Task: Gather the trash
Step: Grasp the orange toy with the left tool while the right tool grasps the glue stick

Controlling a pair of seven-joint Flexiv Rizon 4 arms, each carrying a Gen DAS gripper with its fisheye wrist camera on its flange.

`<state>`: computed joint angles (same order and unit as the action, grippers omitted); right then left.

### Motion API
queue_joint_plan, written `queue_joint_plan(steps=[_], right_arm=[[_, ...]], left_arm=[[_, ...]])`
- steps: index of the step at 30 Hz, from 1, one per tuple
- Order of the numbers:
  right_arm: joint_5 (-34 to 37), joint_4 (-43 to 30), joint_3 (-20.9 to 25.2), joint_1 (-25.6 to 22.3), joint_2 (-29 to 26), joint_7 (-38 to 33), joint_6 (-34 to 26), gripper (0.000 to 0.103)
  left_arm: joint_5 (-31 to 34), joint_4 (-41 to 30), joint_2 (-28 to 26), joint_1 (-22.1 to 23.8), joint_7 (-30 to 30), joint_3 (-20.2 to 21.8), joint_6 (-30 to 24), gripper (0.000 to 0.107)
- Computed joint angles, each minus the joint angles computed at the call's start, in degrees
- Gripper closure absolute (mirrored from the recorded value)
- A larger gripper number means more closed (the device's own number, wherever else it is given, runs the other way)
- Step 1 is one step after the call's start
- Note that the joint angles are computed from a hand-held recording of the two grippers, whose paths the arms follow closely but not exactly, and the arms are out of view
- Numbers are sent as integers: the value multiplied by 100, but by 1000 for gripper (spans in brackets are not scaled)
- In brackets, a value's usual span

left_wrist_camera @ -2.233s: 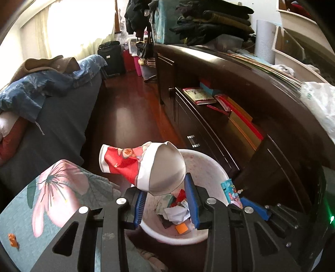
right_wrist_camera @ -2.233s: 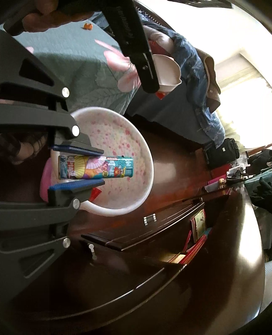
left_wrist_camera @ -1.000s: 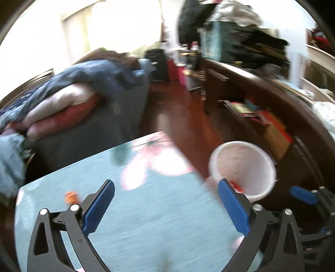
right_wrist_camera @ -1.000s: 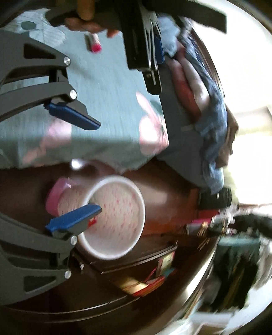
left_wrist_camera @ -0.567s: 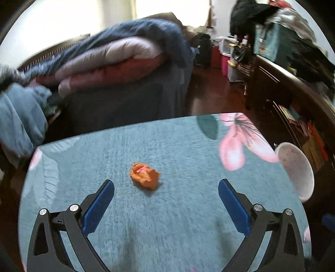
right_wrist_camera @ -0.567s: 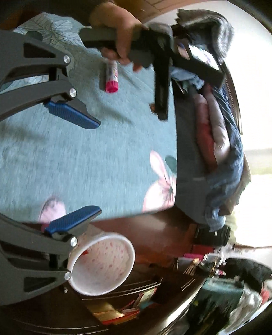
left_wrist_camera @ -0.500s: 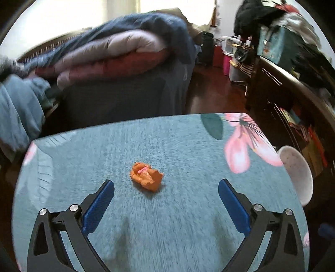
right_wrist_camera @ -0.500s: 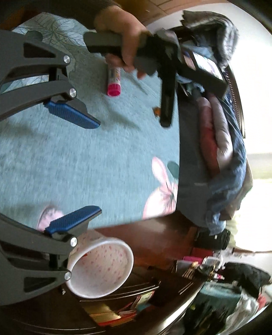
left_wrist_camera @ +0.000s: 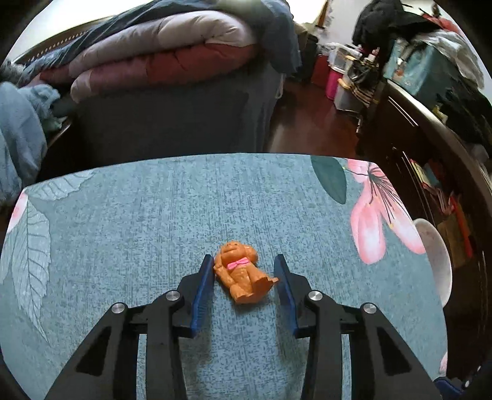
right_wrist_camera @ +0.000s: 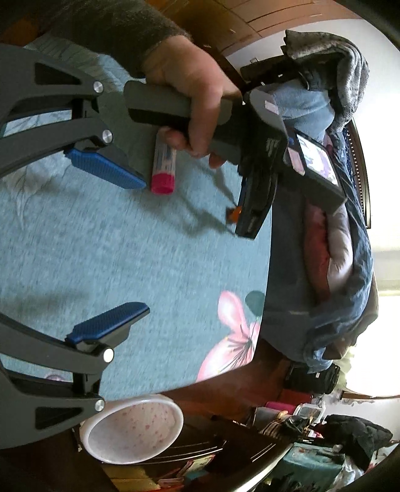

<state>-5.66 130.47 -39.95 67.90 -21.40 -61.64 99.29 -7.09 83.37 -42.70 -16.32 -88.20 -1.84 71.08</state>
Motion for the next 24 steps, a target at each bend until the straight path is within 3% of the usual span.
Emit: queue_joint_plan(steps=[9, 13, 19, 24], right_arm=[[-233, -274, 256, -59, -170, 319, -170, 26], [-465, -523, 705, -396, -293, 485, -283, 26], [-746, -956, 1453, -1053, -581, 881, -364, 10], [-1101, -1200, 1369, -991, -807, 1168, -498, 6]], left_arm=[[-443, 1164, 651, 644, 556, -594, 871, 67], [-567, 1762, 1058, 849, 788, -640, 1328, 67], [-764, 2367, 1409, 1244, 1085, -849, 1714, 67], [-931, 2647, 1513, 1518, 1315, -1060, 1886, 67]])
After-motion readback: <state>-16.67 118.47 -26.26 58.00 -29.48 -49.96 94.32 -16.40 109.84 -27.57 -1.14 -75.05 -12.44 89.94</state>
